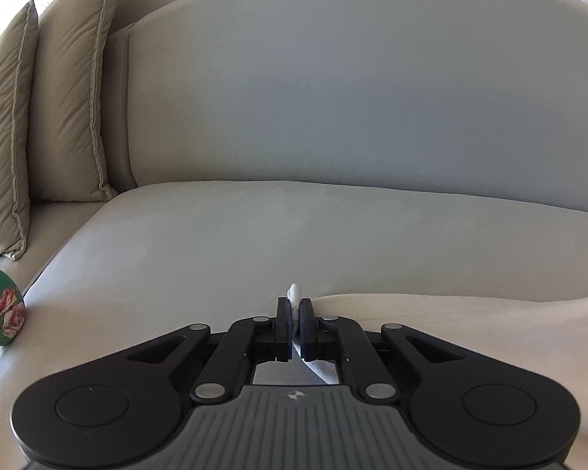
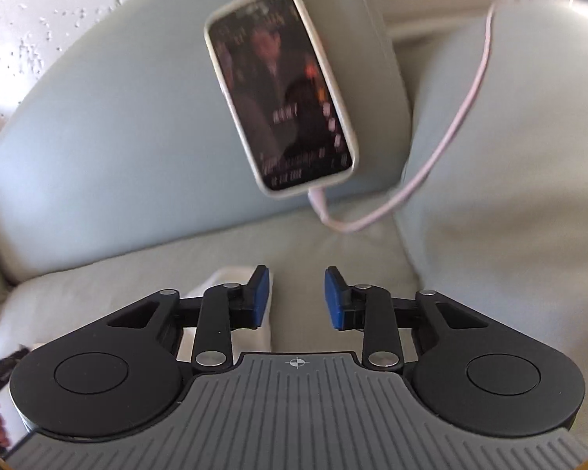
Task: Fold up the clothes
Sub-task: 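Grasp the sweatshirt edge with both grippers and lift it toward the backrest, then open both grippers and release the shirt edge onto the sofa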
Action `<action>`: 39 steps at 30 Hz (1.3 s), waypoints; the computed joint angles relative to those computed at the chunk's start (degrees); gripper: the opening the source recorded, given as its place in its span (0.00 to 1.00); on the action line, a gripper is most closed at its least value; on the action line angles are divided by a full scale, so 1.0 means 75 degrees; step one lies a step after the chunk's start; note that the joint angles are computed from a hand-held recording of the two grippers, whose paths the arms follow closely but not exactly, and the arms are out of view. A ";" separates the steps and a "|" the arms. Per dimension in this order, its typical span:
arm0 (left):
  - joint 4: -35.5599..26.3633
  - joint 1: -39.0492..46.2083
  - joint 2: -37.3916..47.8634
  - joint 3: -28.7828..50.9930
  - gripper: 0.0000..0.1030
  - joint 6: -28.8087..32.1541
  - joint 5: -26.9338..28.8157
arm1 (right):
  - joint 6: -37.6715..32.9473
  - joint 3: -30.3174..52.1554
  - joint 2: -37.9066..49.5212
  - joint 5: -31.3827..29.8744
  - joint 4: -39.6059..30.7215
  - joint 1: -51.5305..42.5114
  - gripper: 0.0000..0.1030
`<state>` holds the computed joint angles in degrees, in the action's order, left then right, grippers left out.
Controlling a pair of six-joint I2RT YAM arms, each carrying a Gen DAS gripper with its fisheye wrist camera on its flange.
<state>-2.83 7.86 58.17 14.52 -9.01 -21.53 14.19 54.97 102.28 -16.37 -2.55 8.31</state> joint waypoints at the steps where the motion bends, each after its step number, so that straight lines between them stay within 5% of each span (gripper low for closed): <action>1: -0.0056 -0.0093 -0.0032 -0.0007 0.03 -0.0067 -0.0045 | 0.0105 -0.0033 0.0144 -0.0301 0.0115 -0.0039 0.29; 6: 0.0154 -0.0114 0.0361 0.0085 0.03 -0.0046 -0.0060 | 0.1142 -0.0032 0.0799 -0.1039 0.0673 0.0049 0.31; 7: 0.0174 -0.0126 0.0415 0.0105 0.03 -0.0024 -0.0072 | 0.1305 -0.0035 0.0874 -0.0996 0.0813 0.0104 0.25; 8: 0.0116 -0.0242 0.0397 0.0112 0.03 -0.0080 -0.0145 | 0.1272 -0.0009 0.0873 -0.0636 0.0832 0.0232 0.02; 11: 0.0050 -0.0127 0.0148 0.0044 0.03 -0.0119 0.0114 | 0.1142 -0.0216 0.0615 -0.0310 0.1101 0.0339 0.02; 13: 0.0456 0.0683 0.0145 -0.0064 0.03 0.0200 0.0963 | 0.1066 -0.0589 0.0174 -0.0053 0.1535 0.0325 0.02; 17: 0.0749 0.0760 -0.0136 -0.0160 0.03 0.0330 0.1530 | 0.0068 -0.1171 -0.0771 0.1990 0.2286 0.0666 0.01; 21: 0.1522 -0.0380 0.1009 0.0164 0.03 0.0733 0.0112 | -0.0656 -0.0646 -0.0412 0.2712 0.1865 0.0864 0.01; 27: 0.2449 -0.1404 0.3002 0.0899 0.04 0.1243 -0.1408 | -0.0273 0.0029 0.0683 0.3346 0.1380 0.0849 0.01; 32: 0.2862 -0.1872 0.4300 0.1343 0.05 0.1898 -0.2082 | -0.0140 0.0200 0.1167 0.3838 0.1523 0.0955 0.03; 35: 0.2339 -0.1552 0.3471 0.1294 0.30 0.1319 -0.1531 | -0.0099 0.0321 0.0960 0.3827 0.1083 0.0961 0.13; 36: 0.2099 -0.1490 0.2985 0.1208 0.46 0.1144 -0.1517 | -0.0134 0.0242 0.0745 0.3696 0.0989 0.0913 0.20; 37: 0.1839 -0.1429 0.2496 0.1141 0.60 0.0973 -0.1514 | -0.0158 0.0073 0.0410 0.3580 0.0940 0.0858 0.41; 38: 0.1226 -0.1390 0.1712 0.1090 0.64 0.0883 -0.1413 | -0.0141 -0.0140 0.0028 0.3514 0.0914 0.0807 0.53; 39: 0.0562 -0.1348 0.0931 0.1092 0.65 0.0797 -0.1307 | -0.0131 -0.0430 -0.0522 0.3360 0.0845 0.0743 0.52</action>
<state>1.39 -2.25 65.16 22.71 -3.04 -31.33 13.21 51.75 98.36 8.83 3.79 13.88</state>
